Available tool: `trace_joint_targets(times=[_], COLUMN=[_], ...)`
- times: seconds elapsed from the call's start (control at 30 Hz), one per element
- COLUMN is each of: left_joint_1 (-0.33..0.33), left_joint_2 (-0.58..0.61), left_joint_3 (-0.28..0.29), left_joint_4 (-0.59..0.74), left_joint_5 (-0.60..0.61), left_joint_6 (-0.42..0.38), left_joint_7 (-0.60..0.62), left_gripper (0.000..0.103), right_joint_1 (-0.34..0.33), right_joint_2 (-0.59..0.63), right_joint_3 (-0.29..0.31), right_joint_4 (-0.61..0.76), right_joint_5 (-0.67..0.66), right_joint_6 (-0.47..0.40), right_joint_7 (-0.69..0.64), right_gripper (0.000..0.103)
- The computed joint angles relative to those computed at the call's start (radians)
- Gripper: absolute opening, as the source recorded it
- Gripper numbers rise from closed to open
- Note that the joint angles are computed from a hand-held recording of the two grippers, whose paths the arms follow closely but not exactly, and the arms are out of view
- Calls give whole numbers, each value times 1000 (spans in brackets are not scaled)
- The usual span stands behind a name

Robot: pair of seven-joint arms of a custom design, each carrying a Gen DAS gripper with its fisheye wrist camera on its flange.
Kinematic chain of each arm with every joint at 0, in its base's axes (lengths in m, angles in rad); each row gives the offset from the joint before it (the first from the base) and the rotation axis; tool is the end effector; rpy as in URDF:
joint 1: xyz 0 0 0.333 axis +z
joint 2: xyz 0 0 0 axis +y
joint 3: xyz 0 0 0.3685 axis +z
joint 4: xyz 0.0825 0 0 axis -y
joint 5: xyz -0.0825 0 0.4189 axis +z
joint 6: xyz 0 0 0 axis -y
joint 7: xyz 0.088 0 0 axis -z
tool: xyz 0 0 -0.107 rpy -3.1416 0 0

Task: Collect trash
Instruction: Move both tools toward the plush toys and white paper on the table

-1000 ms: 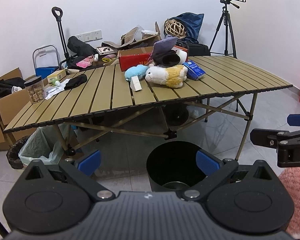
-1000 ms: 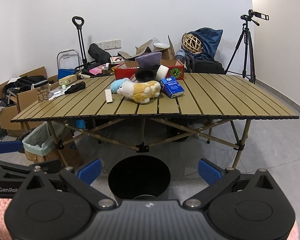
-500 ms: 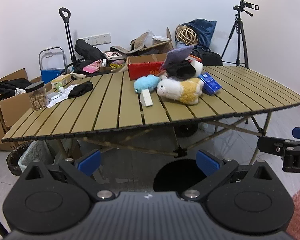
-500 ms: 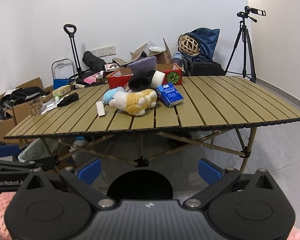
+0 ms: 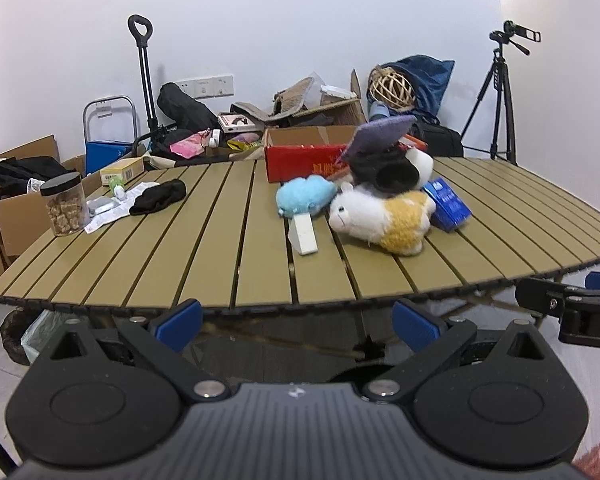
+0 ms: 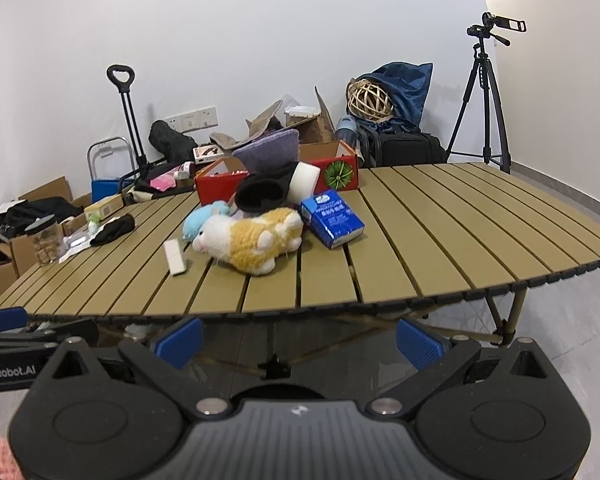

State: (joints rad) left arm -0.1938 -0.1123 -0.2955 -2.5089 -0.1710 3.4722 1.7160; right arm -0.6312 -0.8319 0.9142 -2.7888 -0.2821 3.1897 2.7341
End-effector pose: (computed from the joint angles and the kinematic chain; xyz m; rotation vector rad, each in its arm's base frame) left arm 0.4672 -0.2304 0.4799 -1.2122 1.9479 -1.1157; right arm 0.3738 0.1623 0.4677 -1.1792 1.8644 -1.0014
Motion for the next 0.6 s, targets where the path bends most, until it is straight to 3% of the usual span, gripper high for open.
trace_joint_targets(times=[0.2,0.3,0.43,0.6], left_joint_1=[1,-22,-93,-183], left_joint_2=[65,97,145,195], left_joint_3=[-19,-23,12,79], left_joint_4=[86,131,200,268], left_joint_5=[-96,-216,-391,-513], left_joint_6=[-6,3,17,32], left_joint_7=[55,152,301,397], left_gripper=[103,103,103,103], right_joint_1=[-138,-201,-282,-343], right_joint_2=[27,41,56,106], right_joint_3=[75,113,166,204], right_joint_4=[37,55,82,116], right_joint_5=[18,50,94,130], right_joint_6=[85,121,160,183], right_joint_7=[-17,-41,-78,-140], right_gripper=[103,103,103,103])
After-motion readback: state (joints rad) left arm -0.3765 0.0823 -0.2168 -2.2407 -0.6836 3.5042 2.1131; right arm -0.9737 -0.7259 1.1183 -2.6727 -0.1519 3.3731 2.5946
